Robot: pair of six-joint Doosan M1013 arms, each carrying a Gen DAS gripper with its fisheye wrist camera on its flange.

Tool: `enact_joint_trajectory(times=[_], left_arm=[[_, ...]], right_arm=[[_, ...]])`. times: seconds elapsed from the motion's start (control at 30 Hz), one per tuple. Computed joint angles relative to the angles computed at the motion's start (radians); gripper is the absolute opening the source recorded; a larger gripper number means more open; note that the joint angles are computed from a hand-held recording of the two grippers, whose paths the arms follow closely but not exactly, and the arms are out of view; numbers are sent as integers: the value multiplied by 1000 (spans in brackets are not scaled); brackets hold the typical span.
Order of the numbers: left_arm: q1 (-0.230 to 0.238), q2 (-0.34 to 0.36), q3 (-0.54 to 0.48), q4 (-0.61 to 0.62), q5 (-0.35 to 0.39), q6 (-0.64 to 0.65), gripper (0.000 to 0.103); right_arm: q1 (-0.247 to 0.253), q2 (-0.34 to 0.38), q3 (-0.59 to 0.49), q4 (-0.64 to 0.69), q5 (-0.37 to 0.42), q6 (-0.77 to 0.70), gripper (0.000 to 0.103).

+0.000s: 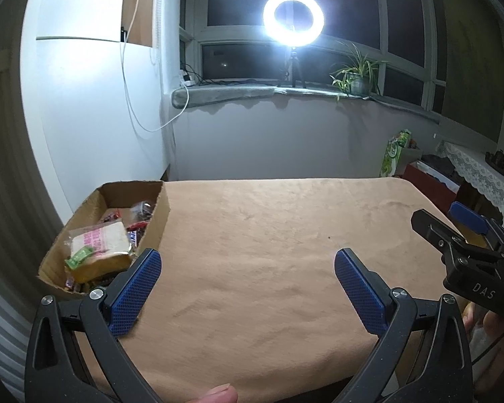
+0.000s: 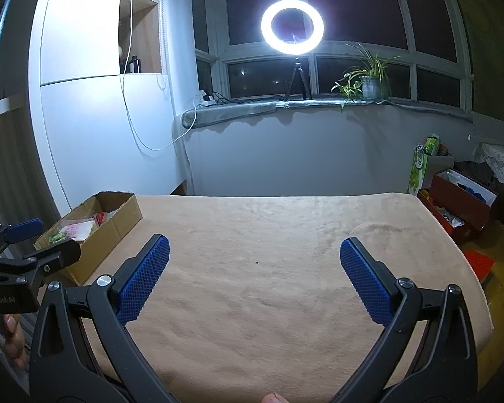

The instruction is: Organize snacks

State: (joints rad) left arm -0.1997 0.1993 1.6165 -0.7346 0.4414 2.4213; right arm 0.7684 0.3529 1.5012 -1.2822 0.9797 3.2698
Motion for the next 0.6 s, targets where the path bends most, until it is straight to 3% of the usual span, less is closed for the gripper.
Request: enact_joint_trajectory(times=[0.6], left_arm=[[0,-6,8,21,6,-29,103]], right_arm=[[4,0,1,10,4,-4,103]])
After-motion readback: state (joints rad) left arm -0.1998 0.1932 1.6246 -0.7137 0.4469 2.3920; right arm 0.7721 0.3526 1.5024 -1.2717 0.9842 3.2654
